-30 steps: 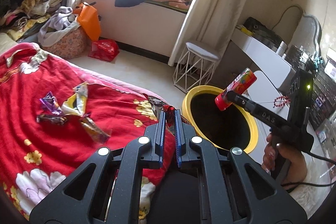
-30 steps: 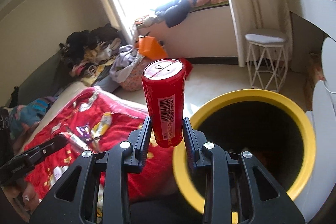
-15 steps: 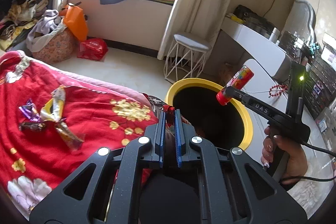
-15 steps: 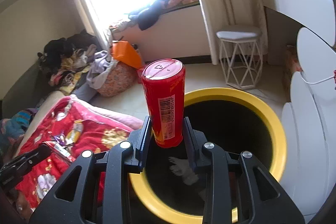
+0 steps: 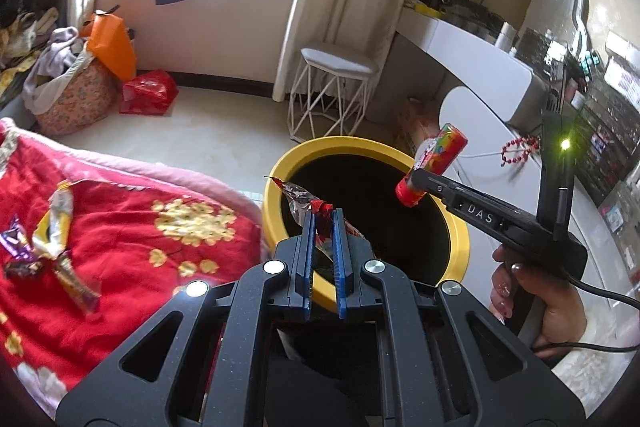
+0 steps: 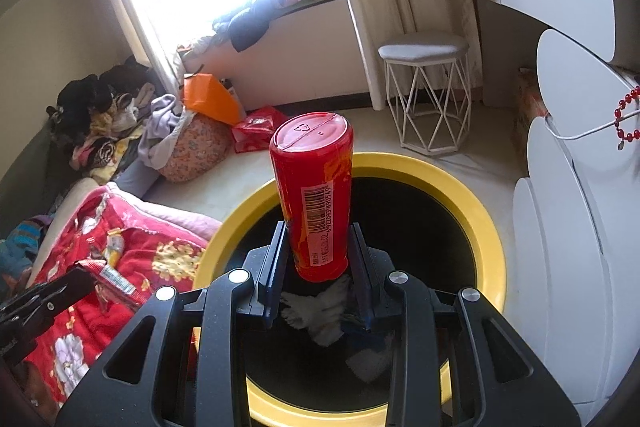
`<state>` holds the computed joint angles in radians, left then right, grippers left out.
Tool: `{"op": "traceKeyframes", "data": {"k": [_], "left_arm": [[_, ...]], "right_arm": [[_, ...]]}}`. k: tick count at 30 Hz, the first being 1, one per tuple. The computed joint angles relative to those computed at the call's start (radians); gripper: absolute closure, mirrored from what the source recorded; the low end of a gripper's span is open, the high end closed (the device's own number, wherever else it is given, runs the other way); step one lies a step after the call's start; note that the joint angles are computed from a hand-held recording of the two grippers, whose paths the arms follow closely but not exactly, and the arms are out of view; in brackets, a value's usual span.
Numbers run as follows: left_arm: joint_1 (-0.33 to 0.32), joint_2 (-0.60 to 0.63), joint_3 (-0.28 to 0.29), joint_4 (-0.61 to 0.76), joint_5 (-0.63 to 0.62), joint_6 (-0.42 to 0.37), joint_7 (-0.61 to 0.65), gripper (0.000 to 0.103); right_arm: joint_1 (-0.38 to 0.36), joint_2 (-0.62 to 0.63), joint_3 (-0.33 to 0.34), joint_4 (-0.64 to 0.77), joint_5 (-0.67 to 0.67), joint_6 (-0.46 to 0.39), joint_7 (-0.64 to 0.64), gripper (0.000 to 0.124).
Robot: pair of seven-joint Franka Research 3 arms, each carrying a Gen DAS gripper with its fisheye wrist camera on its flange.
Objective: Collect trash
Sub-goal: 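Carry the wrapper and red can with both tools over the bin, then open both tools to drop the wrapper and red can into the bin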
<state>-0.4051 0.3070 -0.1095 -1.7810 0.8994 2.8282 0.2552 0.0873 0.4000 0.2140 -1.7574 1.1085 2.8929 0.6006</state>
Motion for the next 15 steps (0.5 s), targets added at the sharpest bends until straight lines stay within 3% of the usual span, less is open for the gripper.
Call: {"op": "traceKeyframes", "data": {"k": [15], "left_arm": [[-0.029, 0.182, 0.002, 0.21, -0.164, -0.038, 0.213, 0.098]], "right_arm": [[-0.009, 0.031, -0.022, 0.018, -0.114, -0.016, 0.101, 0.095]]}}
